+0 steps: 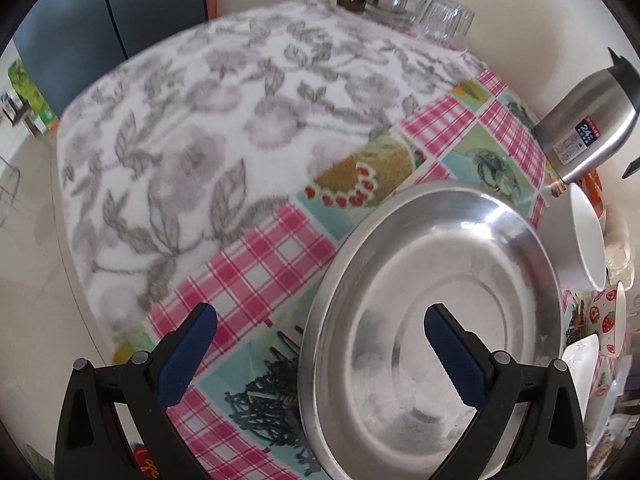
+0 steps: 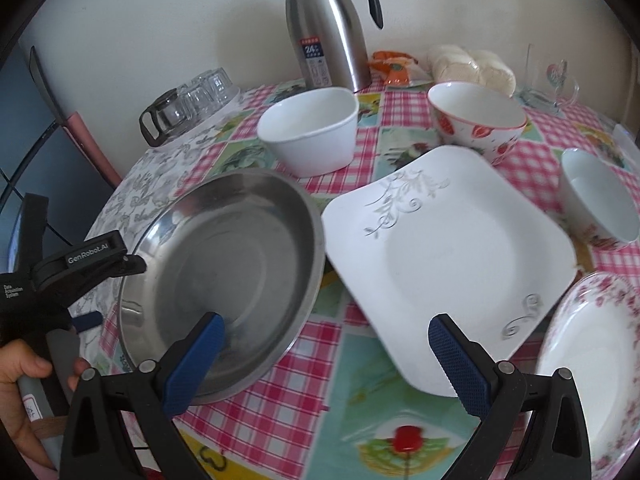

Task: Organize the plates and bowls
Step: 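Close the left gripper on the tray rim while the right gripper closes on it too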

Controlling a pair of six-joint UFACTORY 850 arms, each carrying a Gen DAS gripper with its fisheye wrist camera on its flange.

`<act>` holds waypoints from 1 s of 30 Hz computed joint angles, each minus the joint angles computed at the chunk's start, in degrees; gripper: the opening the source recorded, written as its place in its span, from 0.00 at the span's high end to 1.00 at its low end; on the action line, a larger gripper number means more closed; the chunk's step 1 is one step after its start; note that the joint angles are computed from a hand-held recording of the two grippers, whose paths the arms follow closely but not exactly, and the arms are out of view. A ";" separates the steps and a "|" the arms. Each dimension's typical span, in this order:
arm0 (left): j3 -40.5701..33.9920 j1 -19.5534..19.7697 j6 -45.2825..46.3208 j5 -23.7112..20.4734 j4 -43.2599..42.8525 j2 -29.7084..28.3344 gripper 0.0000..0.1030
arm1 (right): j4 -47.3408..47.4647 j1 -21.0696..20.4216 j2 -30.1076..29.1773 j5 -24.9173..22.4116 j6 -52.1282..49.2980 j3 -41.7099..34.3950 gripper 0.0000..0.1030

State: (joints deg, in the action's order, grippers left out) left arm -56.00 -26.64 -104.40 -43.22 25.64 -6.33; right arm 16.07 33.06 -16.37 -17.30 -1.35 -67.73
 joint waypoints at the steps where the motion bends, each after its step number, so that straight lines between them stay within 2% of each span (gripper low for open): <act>1: 0.16 0.25 0.57 0.49 -0.72 -0.11 0.00 | 0.23 0.17 -0.31 -0.36 0.05 -0.24 0.00; 11: 1.94 1.25 -0.79 3.29 0.29 1.16 0.00 | -4.31 1.98 -1.68 0.06 6.10 -1.22 0.10; 15: 2.43 1.52 -1.04 4.43 1.04 1.64 0.01 | -2.49 2.01 -1.85 -0.47 5.22 -1.50 0.16; 20: 2.00 2.15 1.08 5.73 0.85 0.91 0.10 | -0.16 2.22 -2.30 -1.15 3.05 -1.94 0.23; 22: 1.24 2.61 2.37 5.84 0.48 0.04 0.18 | 0.28 2.26 -2.70 -1.78 2.52 -2.32 0.27; 26: 0.87 3.03 3.79 6.28 0.71 -0.62 0.22 | 1.17 1.92 -3.66 -2.65 1.75 -2.98 0.39; 30: 0.41 3.23 4.45 5.93 1.94 -1.21 0.33 | 3.58 1.02 -5.31 -4.60 0.05 -4.11 0.62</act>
State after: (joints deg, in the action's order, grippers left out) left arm -55.59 -23.42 -99.95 -37.28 27.57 -7.54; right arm 19.65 34.08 -21.68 -21.90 -1.30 -71.84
